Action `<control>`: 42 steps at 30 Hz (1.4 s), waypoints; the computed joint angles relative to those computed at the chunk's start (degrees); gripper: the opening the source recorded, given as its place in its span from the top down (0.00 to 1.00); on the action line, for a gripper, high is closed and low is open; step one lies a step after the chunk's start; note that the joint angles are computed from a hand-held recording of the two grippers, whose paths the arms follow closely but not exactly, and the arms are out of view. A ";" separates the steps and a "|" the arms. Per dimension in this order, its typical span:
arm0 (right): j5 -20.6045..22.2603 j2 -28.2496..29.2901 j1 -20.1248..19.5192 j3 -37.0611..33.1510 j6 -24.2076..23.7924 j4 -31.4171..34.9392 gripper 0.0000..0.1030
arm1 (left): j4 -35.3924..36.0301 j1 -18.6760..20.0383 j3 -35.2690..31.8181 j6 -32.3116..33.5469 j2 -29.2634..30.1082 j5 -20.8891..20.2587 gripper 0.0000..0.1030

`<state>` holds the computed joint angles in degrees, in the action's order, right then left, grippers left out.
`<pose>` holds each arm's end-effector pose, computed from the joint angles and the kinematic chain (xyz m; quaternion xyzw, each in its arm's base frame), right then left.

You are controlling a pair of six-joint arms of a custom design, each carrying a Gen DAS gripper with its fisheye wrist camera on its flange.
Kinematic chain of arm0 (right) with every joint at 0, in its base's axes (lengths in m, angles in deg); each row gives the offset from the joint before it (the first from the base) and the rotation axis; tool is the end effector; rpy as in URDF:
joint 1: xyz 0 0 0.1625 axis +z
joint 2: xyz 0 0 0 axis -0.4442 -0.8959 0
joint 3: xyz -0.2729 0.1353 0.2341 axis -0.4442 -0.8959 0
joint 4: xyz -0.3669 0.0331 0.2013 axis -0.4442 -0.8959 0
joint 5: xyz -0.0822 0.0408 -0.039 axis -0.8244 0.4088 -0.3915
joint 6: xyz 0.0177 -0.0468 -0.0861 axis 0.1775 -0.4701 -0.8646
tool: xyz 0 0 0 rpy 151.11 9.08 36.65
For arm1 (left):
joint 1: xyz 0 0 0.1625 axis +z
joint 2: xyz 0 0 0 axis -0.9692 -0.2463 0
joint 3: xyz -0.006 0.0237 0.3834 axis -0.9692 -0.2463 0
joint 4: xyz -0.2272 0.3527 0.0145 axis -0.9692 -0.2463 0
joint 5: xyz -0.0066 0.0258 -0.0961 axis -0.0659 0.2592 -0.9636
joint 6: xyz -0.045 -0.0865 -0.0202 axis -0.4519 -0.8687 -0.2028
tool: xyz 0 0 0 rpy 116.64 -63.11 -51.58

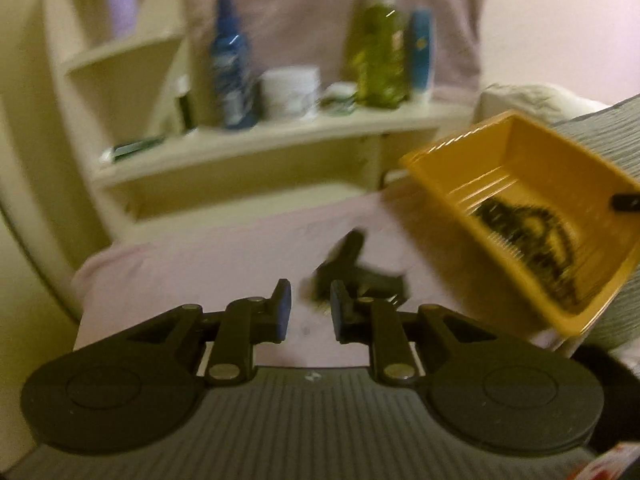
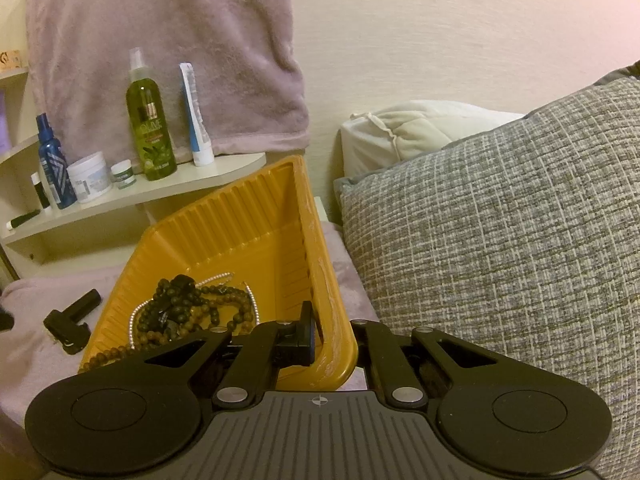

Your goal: Organize jewelry

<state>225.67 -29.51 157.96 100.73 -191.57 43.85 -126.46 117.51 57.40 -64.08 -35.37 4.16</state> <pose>0.3001 -0.2740 0.1588 0.0345 -0.8075 0.4877 0.3299 -0.0836 -0.3476 0.3421 0.3614 0.8226 -0.3421 0.2753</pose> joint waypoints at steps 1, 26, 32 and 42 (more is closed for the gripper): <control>0.02 0.03 -0.02 -0.03 -0.09 0.04 0.94 | -0.35 0.73 0.16 0.30 0.03 0.30 0.82; -0.40 -0.44 -1.21 0.41 -0.76 0.69 0.94 | -14.94 8.13 -0.62 7.23 14.15 -5.91 0.82; -0.44 -0.58 -1.35 0.54 -0.97 0.55 0.94 | -14.67 8.76 -0.98 6.95 14.29 -6.43 0.90; -0.55 -0.96 -1.43 0.80 -1.49 0.38 0.94 | -11.51 6.85 -0.04 6.61 10.70 -5.26 0.93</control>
